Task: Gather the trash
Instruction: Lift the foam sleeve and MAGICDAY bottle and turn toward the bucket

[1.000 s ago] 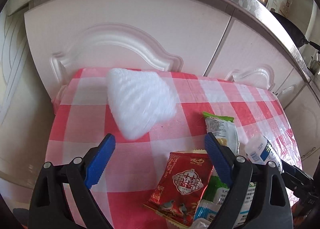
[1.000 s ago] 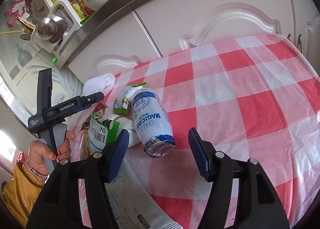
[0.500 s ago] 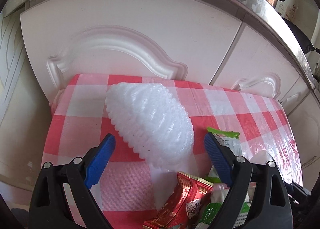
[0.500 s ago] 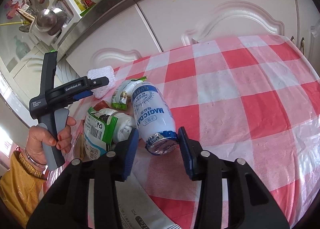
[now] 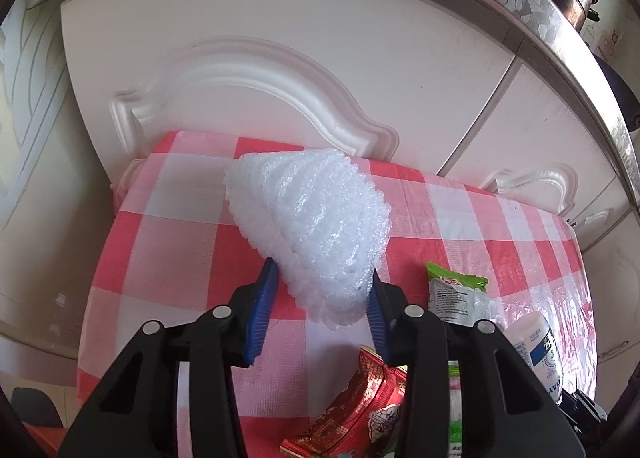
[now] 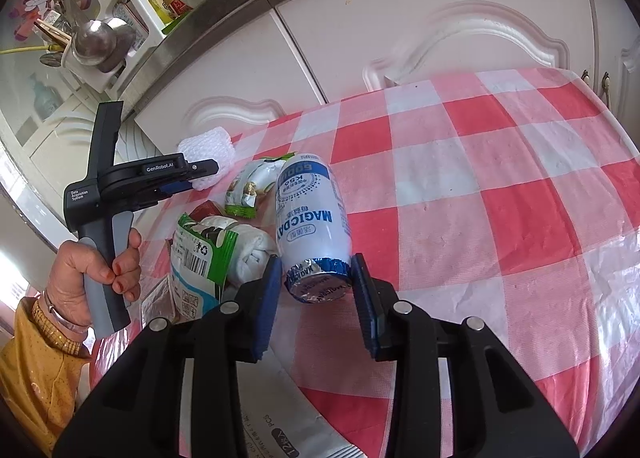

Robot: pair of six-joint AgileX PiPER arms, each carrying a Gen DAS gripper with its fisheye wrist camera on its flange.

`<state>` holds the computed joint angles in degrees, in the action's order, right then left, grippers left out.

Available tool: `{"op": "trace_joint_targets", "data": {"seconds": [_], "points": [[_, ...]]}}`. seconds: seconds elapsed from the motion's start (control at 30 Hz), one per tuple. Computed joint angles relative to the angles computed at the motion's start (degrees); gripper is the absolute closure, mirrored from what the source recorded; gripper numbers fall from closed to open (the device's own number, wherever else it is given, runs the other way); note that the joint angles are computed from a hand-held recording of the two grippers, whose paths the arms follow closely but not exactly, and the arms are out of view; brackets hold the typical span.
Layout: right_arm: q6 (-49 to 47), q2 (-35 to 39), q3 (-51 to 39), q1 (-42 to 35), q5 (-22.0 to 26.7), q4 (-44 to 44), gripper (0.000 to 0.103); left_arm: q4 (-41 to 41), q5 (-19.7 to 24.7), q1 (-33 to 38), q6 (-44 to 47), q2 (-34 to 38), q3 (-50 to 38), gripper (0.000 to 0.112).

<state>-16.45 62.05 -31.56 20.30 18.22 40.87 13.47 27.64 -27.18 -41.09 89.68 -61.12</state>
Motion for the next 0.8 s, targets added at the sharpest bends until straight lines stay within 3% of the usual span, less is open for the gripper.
{"op": "trace_joint_targets", "data": {"seconds": [0.3, 0.47, 0.8], "points": [[-17.8, -2.6, 2.5, -6.6, 4.2, 17.7, 0.066, 5.3, 3.0, -5.0, -6.6, -8.7, 4.2, 0.072], [-28.0, -4.1, 4.1, -12.7, 10.2, 28.3, 0.066, 9.5, 6.2, -10.2, -12.8, -15.0, 7.1, 0.072], [-31.0, -7.9, 5.0, -15.7, 15.2, 32.5, 0.066, 19.7, 14.5, -24.2, -30.9, -28.3, 16.4, 0.072]]}}
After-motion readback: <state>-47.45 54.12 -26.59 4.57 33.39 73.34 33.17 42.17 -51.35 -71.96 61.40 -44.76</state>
